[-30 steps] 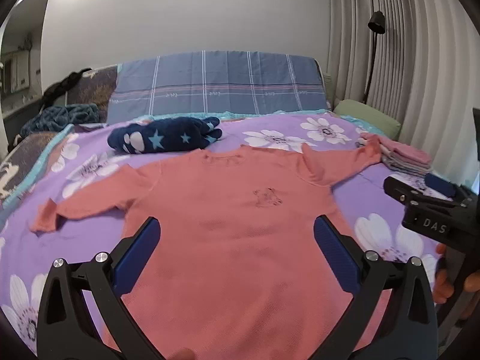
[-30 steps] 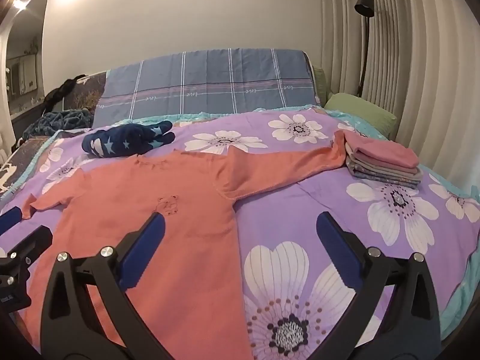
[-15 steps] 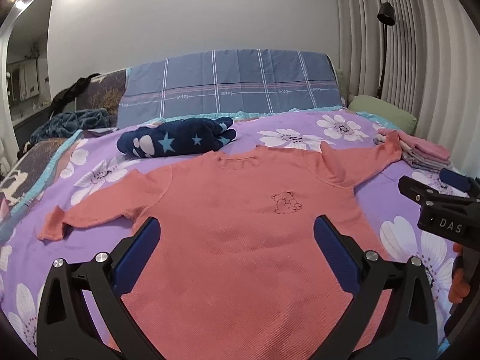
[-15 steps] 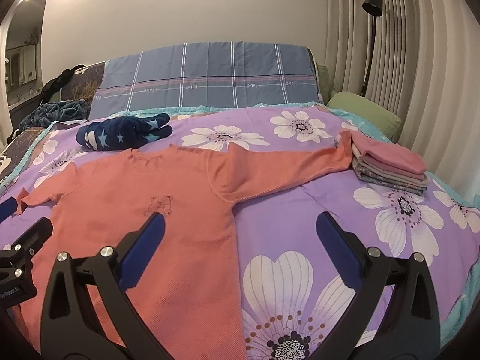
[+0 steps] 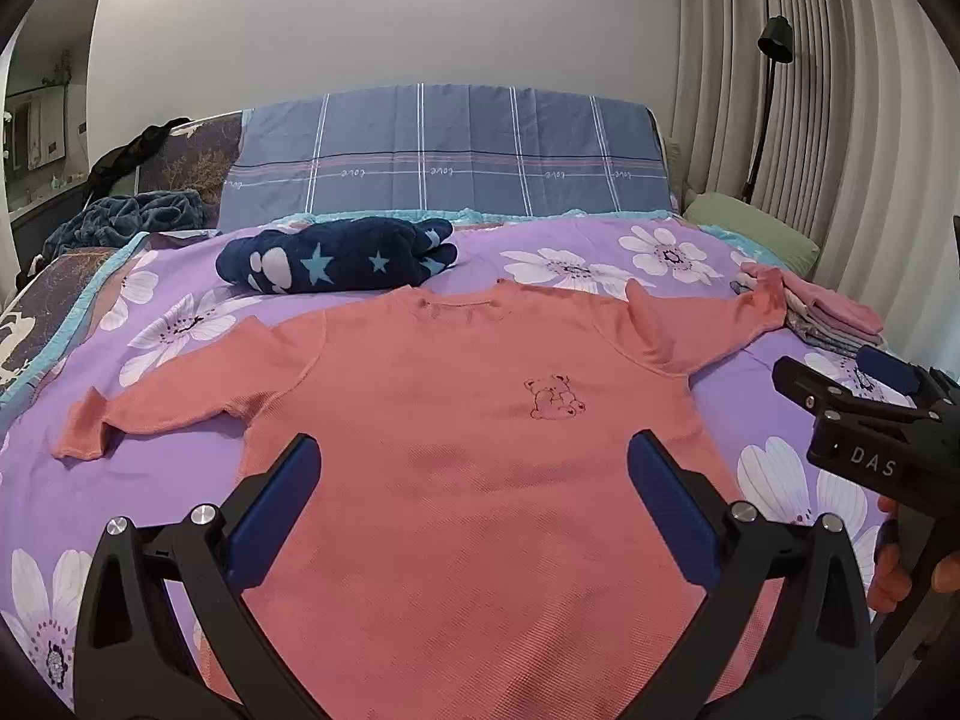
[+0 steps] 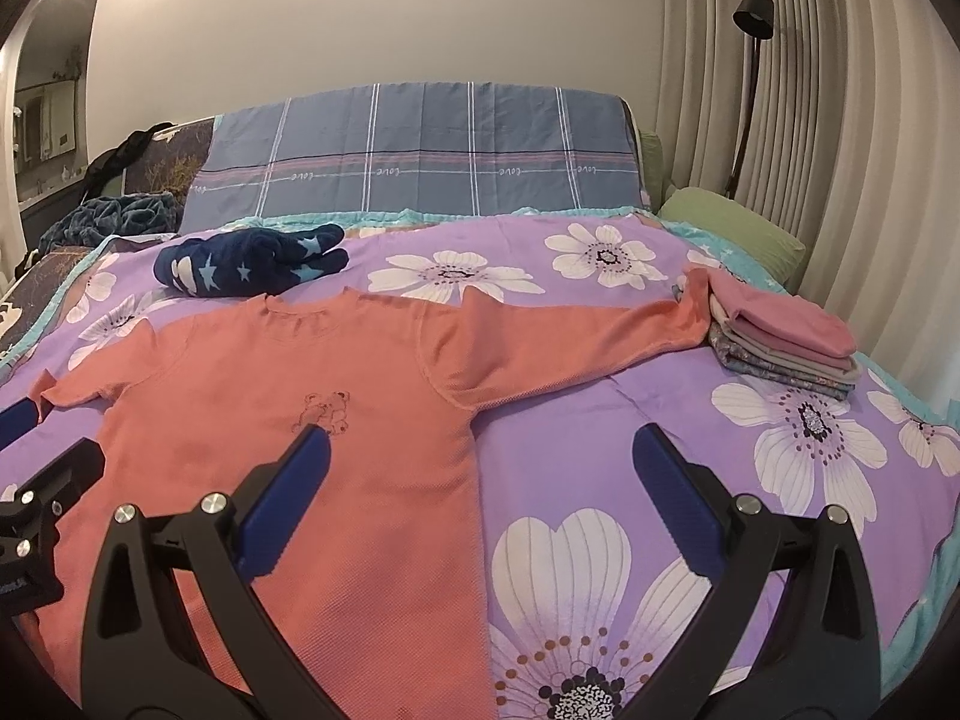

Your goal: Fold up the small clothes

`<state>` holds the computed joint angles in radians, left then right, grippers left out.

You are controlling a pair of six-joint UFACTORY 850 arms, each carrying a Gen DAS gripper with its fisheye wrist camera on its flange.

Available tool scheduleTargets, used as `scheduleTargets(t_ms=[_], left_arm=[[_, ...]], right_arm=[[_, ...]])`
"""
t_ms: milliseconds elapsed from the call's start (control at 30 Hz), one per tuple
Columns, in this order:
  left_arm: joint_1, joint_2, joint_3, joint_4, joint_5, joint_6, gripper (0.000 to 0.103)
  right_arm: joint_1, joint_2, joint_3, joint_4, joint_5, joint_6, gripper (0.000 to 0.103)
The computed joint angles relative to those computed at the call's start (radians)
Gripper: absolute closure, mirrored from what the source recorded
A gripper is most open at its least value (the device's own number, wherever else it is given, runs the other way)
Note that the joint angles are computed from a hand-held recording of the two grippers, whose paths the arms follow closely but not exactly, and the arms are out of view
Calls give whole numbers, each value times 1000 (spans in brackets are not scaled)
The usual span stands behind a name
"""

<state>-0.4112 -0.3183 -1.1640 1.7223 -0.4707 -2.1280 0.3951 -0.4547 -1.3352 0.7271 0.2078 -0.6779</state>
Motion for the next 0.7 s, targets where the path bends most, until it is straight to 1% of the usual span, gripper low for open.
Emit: scheduleTargets(t_ms=[133,300,633,700], left_arm=[[-2,-11,-5,3,10,3,1],[3,-15,-5,-11,13,9,1],[27,-18,-6,-26,37,22,1],[35,-13,1,7,50,-11,1]], right_arm=[[5,-8,-10,49,-4,-54,2],[8,-16,-16,73,-4,-80,2],[21,-55,-65,290,-24,-312,2],[22,-59,-72,288,-31,-310,2]])
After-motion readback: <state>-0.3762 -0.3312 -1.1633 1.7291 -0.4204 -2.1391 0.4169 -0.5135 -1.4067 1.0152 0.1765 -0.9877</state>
